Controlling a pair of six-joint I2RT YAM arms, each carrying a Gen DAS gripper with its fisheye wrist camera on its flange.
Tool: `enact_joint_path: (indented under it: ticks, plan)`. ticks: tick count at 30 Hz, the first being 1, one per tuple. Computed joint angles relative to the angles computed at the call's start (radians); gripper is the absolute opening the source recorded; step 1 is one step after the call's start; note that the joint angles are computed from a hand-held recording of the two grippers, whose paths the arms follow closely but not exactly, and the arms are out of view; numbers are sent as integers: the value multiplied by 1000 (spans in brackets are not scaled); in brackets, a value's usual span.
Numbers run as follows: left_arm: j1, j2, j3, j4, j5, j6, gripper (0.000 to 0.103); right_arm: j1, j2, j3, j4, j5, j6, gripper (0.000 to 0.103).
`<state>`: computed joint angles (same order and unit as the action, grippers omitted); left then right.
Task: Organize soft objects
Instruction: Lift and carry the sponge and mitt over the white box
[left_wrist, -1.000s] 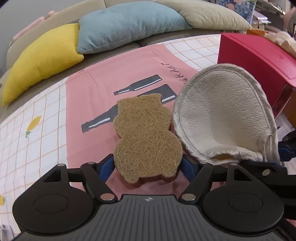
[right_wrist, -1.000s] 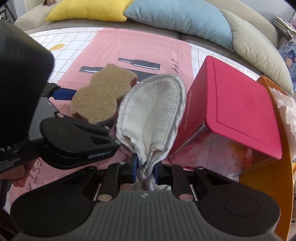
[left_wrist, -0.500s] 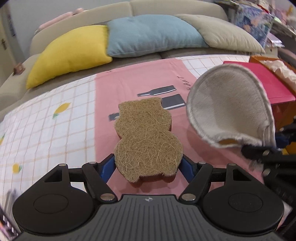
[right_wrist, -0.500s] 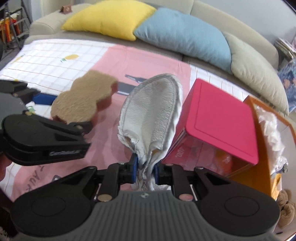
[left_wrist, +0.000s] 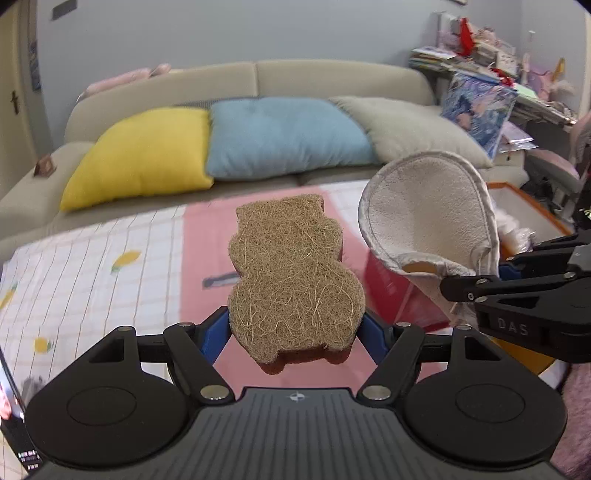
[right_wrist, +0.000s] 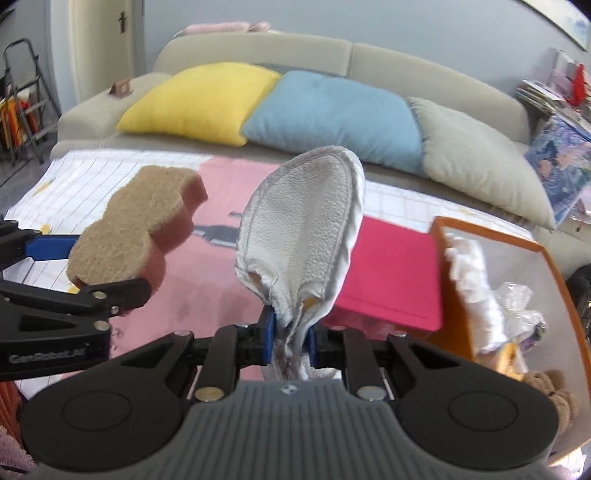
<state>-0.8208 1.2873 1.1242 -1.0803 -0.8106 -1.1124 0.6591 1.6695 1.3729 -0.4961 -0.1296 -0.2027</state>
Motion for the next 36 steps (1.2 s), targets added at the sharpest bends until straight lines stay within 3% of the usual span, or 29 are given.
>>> enact_joint_path:
  ticks: [8,19,31,36]
  plan:
    - [-9,113,155,133,-24,195,84,-130,-40,17,-2,-25,-5,16]
    - [37,286,329,330,80,430,84,-328,20,130,-51,-81,-155,16]
    - [135,560,643,376,309,583,84,-434,236,404,-155,-27,-284,16]
    - [176,706,836,316,411,596,84,-465,342,521,-202,-13,-294,17]
